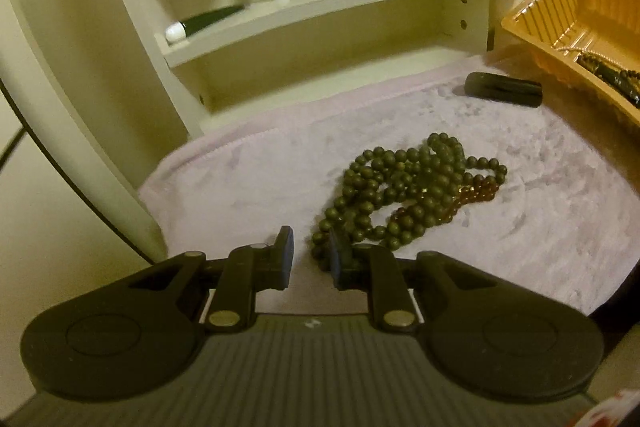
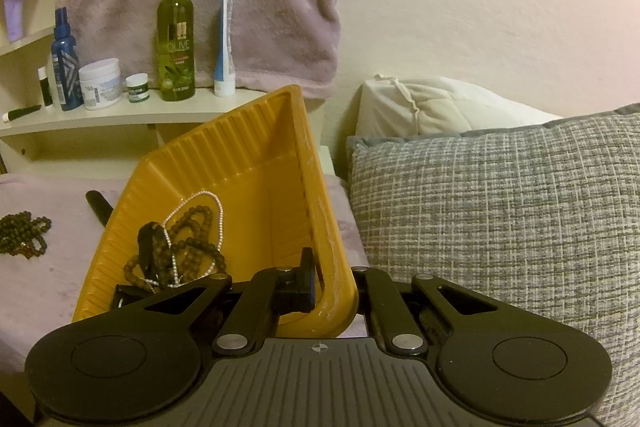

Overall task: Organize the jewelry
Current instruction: 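Return the left gripper to the pile and grasp another bead necklace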

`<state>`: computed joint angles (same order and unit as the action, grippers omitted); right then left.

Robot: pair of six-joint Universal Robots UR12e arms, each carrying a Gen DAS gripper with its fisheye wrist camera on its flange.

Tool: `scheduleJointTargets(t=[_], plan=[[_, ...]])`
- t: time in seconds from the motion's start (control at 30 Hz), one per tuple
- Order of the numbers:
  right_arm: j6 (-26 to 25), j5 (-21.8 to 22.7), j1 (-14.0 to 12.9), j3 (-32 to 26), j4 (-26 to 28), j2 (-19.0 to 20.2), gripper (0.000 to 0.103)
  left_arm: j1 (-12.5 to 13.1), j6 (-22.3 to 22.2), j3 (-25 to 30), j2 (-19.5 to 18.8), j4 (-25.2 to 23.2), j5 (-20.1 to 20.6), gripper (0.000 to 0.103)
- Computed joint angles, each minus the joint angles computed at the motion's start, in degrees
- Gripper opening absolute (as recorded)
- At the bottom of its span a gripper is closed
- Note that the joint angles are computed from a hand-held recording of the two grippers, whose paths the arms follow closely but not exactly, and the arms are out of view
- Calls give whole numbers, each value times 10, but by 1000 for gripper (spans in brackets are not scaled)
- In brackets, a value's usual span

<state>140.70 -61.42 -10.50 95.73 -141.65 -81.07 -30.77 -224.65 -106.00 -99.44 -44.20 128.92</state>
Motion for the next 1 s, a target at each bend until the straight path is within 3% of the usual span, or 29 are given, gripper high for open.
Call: scheduleJointTargets(t=[0.17,0.27,0.43,0.7,1.0], plan=[[0,-1,1,-1,0,0,6,5,5,1,-1,1,-9,15],[0,-1,1,-1,0,0,6,7,5,3,1,1,-23,6],[-1,3,0,-1,0,1,6,-3,24,13,3,3,9,6],[2,10,-3,2,-2,-2,6,-15,108,47,8,33,87,6],[4,14,-2,4,-4,-5,6,-18,218,89,5,78,124,6]])
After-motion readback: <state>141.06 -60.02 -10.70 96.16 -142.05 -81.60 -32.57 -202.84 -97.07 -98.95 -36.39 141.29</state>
